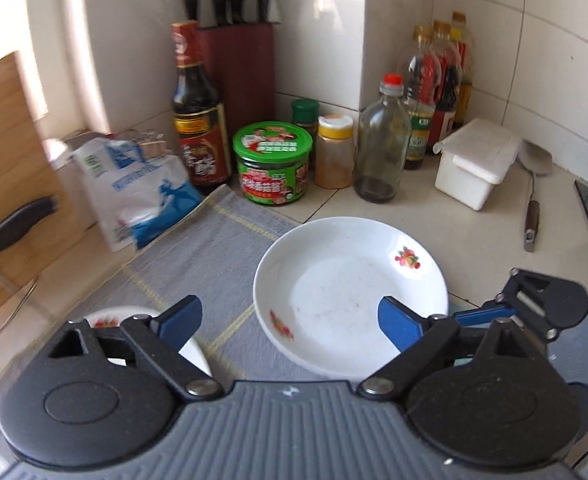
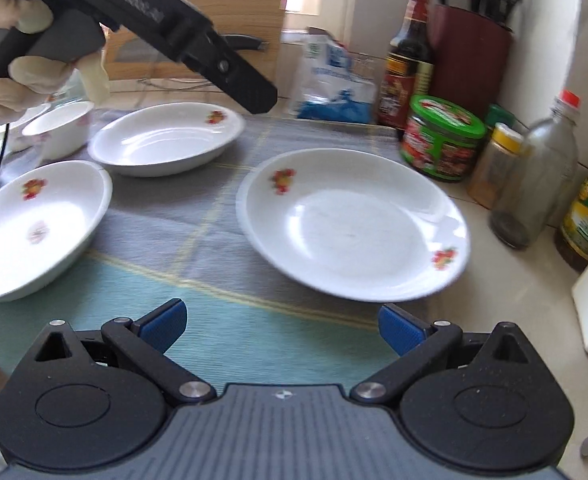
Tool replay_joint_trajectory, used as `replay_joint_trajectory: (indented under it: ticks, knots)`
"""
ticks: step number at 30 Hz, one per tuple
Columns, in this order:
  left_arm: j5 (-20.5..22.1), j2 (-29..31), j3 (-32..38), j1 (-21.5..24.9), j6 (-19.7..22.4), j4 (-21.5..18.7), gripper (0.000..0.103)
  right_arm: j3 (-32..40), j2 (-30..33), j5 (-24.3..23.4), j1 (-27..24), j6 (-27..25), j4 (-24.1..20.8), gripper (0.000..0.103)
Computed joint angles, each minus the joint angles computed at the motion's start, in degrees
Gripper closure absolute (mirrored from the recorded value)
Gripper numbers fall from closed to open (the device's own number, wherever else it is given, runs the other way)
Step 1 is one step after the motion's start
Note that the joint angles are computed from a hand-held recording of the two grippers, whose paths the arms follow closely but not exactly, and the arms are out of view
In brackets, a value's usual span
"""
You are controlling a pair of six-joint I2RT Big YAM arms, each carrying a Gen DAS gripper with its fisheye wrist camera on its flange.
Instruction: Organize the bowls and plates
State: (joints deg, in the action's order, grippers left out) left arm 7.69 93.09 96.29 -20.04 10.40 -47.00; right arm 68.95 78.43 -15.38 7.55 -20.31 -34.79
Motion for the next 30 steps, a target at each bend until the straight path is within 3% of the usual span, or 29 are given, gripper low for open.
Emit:
replay_joint_trajectory:
  ticks: [5,12,19,30]
  knots:
    - [-6.44,-8.88,-10.37,-0.73,-0.61,5.23,0.007,-1.97,-2.23,0.72,3.03,1.27,0.59,0.0]
    - [-14.09,-16.98,-18.78,-1.34,-3.21,6.32,0.006,-3.42,-3.89,2.48,6.93,2.51,-0.45,0.0]
    - [-12.14,-22.4,-23.99,1.98,-8.82,5.86,0.006,-4.56,-5.34,4.0,11.08,2.96,-1.31,0.0]
    - [-14.91,-25.54,-27.98,5.9,-11.55,2.42,0.006,-6.15,-5.79,0.68,14.28,2.23,-1.67,0.0]
